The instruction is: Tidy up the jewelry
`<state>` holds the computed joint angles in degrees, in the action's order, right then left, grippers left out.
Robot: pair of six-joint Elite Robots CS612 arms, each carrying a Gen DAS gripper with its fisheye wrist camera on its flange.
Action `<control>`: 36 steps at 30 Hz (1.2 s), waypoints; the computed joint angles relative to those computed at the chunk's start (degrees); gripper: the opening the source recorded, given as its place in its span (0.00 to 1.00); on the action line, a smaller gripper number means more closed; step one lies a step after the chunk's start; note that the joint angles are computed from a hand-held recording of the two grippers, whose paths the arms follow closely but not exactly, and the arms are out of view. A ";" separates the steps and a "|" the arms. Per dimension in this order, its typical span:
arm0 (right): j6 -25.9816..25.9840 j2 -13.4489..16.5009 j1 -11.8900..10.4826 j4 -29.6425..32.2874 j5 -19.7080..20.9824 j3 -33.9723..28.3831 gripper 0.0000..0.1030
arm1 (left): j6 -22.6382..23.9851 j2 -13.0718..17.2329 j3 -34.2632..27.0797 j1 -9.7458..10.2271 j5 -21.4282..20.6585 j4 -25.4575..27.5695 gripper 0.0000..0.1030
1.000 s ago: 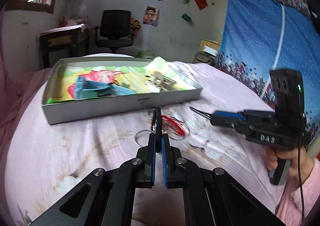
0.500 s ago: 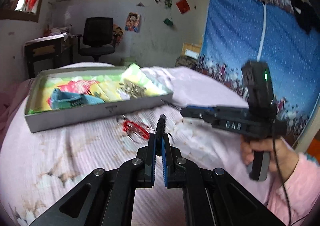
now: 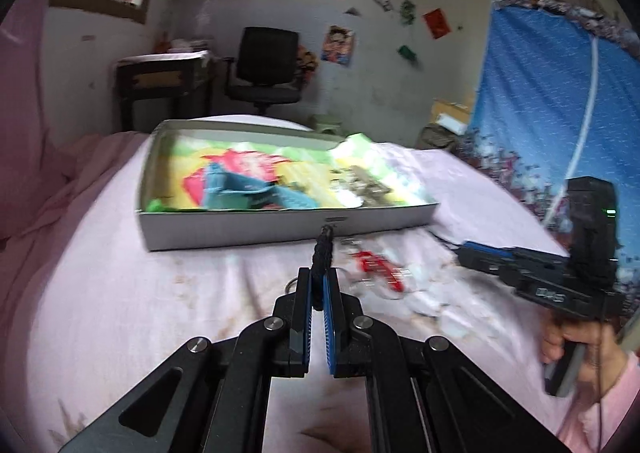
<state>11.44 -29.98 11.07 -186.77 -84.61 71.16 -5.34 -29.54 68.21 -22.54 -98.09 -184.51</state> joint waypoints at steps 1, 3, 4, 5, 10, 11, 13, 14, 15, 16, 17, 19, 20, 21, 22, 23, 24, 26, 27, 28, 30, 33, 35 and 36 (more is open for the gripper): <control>0.02 0.02 0.02 0.03 0.07 -0.04 0.14 | -0.71 0.08 -0.25 0.04 0.99 0.59 0.06; -0.03 0.16 0.05 0.28 0.29 -0.28 0.14 | -2.56 0.28 -0.62 0.16 2.60 0.94 0.06; -0.11 0.16 0.08 0.30 0.35 -0.23 0.14 | -3.04 0.34 -0.69 0.14 3.86 0.78 0.06; -0.23 0.21 0.10 0.45 0.45 -0.32 0.14 | -3.42 0.41 -0.71 0.09 5.65 0.18 0.06; -0.48 0.29 0.16 0.66 0.76 -0.44 0.14 | -5.92 0.70 -0.85 0.38 7.95 -2.89 0.05; -0.43 0.31 0.15 0.58 0.81 -0.47 0.14 | -6.11 0.75 -0.73 0.47 7.48 -4.03 0.05; -0.43 0.30 0.18 0.49 0.81 -0.45 0.14 | -4.55 0.68 -0.56 0.39 6.38 -4.81 0.05; -0.43 0.30 0.18 0.49 0.81 -0.45 0.14 | -3.73 0.66 -0.49 0.25 6.10 -4.92 0.05; -0.45 0.31 0.17 0.54 0.86 -0.49 0.14 | -2.79 0.67 -0.43 0.14 5.07 -4.85 0.05; -0.44 0.28 0.20 0.59 0.86 -0.46 0.14 | -2.24 0.66 -0.34 0.06 4.04 -4.64 0.05; -0.47 0.29 0.21 0.66 0.85 -0.51 0.14 | -1.45 0.69 -0.40 -0.03 2.42 -3.97 0.05; -0.48 0.29 0.24 0.55 0.84 -0.51 0.14 | 0.75 0.69 -0.36 -0.51 0.60 -2.79 0.05; -0.47 0.29 0.25 0.44 0.84 -0.51 0.14 | 1.54 0.58 -0.17 -0.73 0.12 -2.50 0.05; -0.40 0.29 0.25 0.32 0.85 -0.51 0.14 | 2.30 0.57 -0.08 -0.93 -0.42 -2.34 0.05; -0.33 0.29 0.26 0.18 0.83 -0.47 0.14 | 2.78 0.53 0.05 -1.07 -1.07 -2.30 0.05; -0.18 0.30 0.24 0.00 0.87 -0.47 0.14 | 2.94 0.43 0.27 -1.17 -1.50 -2.43 0.05; 0.04 0.32 0.21 -0.20 1.00 -0.46 0.14 | 3.01 0.35 0.48 -1.20 -1.97 -2.71 0.05; 0.35 0.36 0.19 -0.52 1.29 -0.45 0.14 | 2.84 0.30 0.63 -1.17 -2.94 -3.27 0.05; 0.39 0.36 0.21 -0.63 1.31 -0.46 0.14 | 2.68 0.27 0.69 -1.17 -2.87 -3.60 0.05; 0.44 0.38 0.24 -0.79 1.37 -0.51 0.14 | 2.48 0.28 0.74 -1.13 -2.86 -3.93 0.05; 0.77 0.51 0.33 -1.30 1.46 -0.66 0.14 | 1.66 0.29 0.62 -1.01 -2.65 -4.29 0.05; 1.21 0.90 0.48 -1.62 1.46 -1.31 0.14 | 0.66 0.37 0.53 -0.80 -2.15 -4.77 0.05; 1.33 1.17 0.60 -1.61 1.09 -1.76 0.14 | 0.27 0.48 0.12 -0.80 -1.45 -3.98 0.05; 1.52 1.33 0.63 -1.54 0.99 -2.04 0.14 | 0.11 0.53 -0.05 -0.78 -1.09 -3.45 0.05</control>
<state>12.96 -28.66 11.70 -188.31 -83.62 69.12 -5.23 -29.01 68.16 -23.32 -99.18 -187.95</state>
